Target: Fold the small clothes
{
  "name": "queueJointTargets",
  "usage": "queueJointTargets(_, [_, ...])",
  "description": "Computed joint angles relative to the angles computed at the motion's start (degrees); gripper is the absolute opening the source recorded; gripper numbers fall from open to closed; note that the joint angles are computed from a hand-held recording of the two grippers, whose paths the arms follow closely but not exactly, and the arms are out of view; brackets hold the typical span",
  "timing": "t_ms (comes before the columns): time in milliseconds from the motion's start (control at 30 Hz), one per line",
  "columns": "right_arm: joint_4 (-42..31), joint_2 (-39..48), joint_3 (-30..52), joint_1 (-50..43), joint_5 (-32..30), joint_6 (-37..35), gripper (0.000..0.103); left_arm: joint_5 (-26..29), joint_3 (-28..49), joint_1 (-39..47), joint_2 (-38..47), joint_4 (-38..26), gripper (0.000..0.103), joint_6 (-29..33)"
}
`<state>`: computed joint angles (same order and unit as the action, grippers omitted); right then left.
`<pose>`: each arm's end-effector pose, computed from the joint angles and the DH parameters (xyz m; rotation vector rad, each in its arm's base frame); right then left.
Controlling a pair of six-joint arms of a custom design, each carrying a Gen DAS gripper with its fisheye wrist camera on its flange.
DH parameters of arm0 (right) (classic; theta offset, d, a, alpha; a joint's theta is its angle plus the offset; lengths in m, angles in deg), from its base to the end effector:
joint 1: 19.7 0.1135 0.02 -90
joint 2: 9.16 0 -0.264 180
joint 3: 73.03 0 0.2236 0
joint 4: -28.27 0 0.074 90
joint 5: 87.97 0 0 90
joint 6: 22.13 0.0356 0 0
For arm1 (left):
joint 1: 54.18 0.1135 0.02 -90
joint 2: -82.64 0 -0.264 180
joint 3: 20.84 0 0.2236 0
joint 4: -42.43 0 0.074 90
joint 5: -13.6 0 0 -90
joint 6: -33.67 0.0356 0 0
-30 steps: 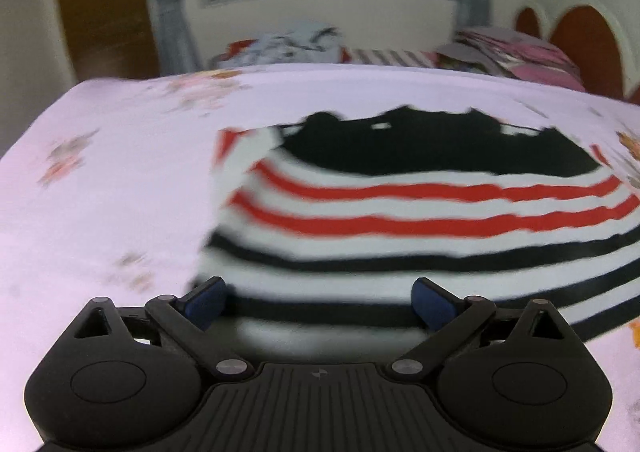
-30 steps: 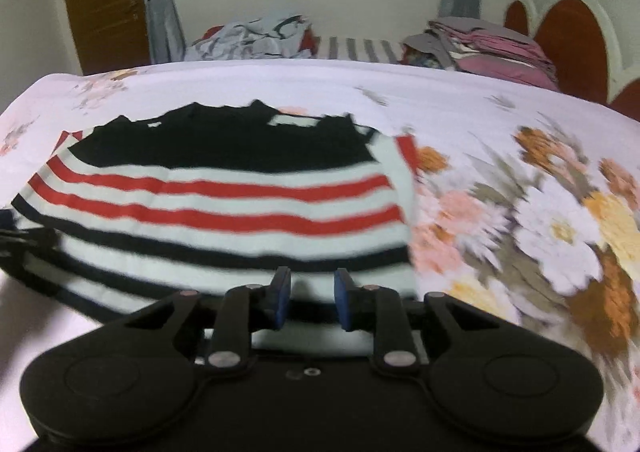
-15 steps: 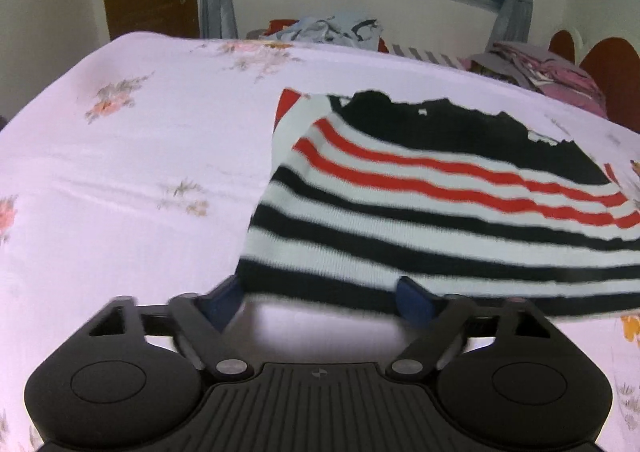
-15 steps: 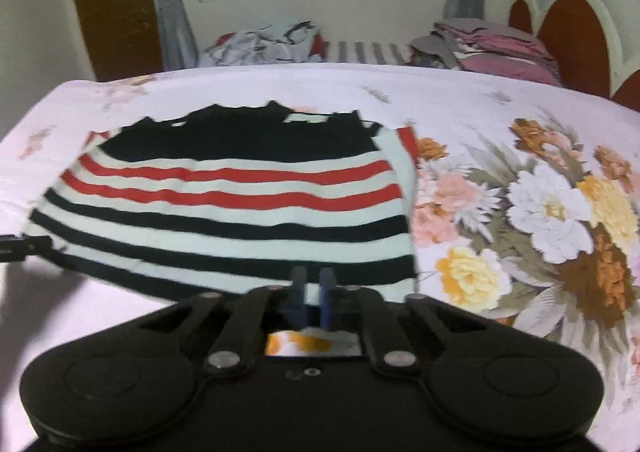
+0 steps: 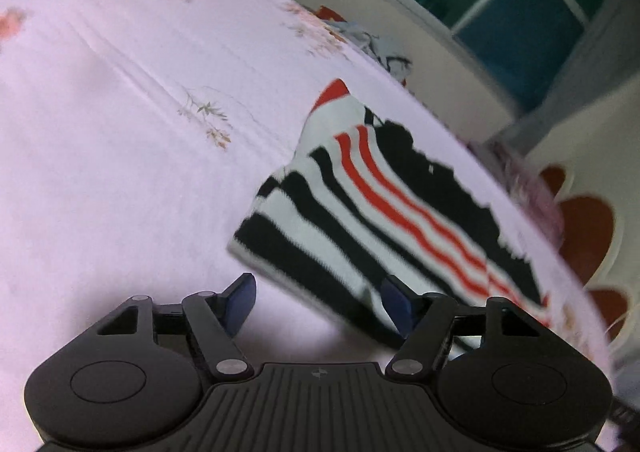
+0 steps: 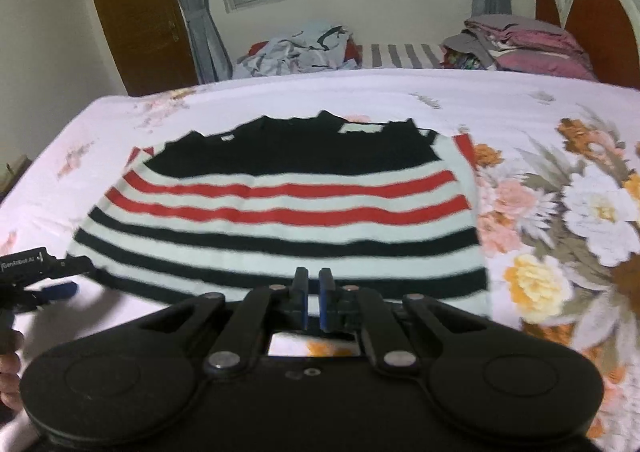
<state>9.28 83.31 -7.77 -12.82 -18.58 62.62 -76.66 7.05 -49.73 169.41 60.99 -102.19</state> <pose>0.3008 0.0489 0.1976 -0.4188 2.3169 0.4403 0.2036 0.0160 0.1147 -0.9809 2.0831 -0.3719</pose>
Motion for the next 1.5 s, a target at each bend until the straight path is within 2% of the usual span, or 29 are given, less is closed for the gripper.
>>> queueJointTargets(167, [2.17,6.48,5.51,4.39,0.64,3.78,0.005,4.15,-0.55,4.12,12.33,18.01,0.068,-5.24])
queueJointTargets(233, [3.34,9.06,7.49,5.56,0.59,5.01,0.005,2.98,0.17,3.73,16.06,22.37,0.063,-8.38])
queueJointTargets(300, [5.25,12.07,9.40,6.61,0.38,6.33,0.005,-1.09,1.30,0.99,19.20,25.36,0.063,-12.74])
queueJointTargets(400, [7.16,15.92,11.59,7.88,0.46,8.00,0.002,-5.12,4.56,-1.92,22.14,25.47,0.063,-13.00])
queueJointTargets(467, [7.41,18.06,13.10,8.86,1.72,7.73,0.001,-4.86,7.10,-1.52,24.17,24.29,0.030,-12.95])
queueJointTargets(500, [7.20,18.65,13.63,9.11,2.00,7.35,0.001,-2.91,8.40,-0.38,25.93,23.94,0.021,-13.29])
queueJointTargets(533, [6.47,19.43,14.60,9.36,2.11,7.07,0.001,-1.69,8.08,0.60,28.87,28.84,0.021,-14.11])
queueJointTargets(567, [5.98,19.79,15.19,9.59,2.51,6.81,0.001,-1.08,8.38,0.90,29.63,29.60,0.020,-13.61])
queueJointTargets(633, [5.44,19.72,15.86,10.00,3.04,6.51,0.001,-0.64,8.60,0.61,27.48,27.22,0.019,-12.80])
queueJointTargets(733, [4.44,20.43,17.80,10.58,3.60,6.06,0.001,0.72,7.01,1.36,25.56,28.99,0.019,-10.43])
queueJointTargets(800, [0.35,24.45,22.01,11.14,4.97,5.25,0.000,1.01,9.57,1.60,26.90,24.44,0.019,-10.07])
queueJointTargets(867, [2.74,25.40,21.56,10.88,4.47,6.90,0.000,2.57,9.46,2.42,29.72,28.49,0.019,-12.68])
queueJointTargets(1067, [1.29,25.52,22.16,9.78,2.51,8.00,0.000,-2.69,10.74,-1.42,24.46,22.83,0.019,-12.55])
queueJointTargets(1133, [-1.34,25.08,23.44,8.60,0.71,7.96,0.000,-4.15,11.54,-2.79,19.18,17.82,0.019,-9.83])
queueJointTargets(1233, [-0.06,22.82,21.89,5.55,-2.49,9.32,0.003,-9.47,17.50,-7.87,12.23,5.27,0.019,-5.15])
queueJointTargets(1300, [0.71,20.70,20.26,1.97,-5.42,9.62,0.003,-14.01,21.37,-12.02,9.74,-0.54,0.019,-2.73])
queueJointTargets(1400, [-0.55,18.33,19.91,-4.27,-9.53,8.65,0.003,-18.77,30.04,-18.41,8.78,-9.92,0.019,1.54])
queueJointTargets(1500, [-2.85,17.08,21.19,-10.82,-13.75,6.66,0.003,-21.49,42.85,-24.40,12.93,-21.12,0.019,5.92])
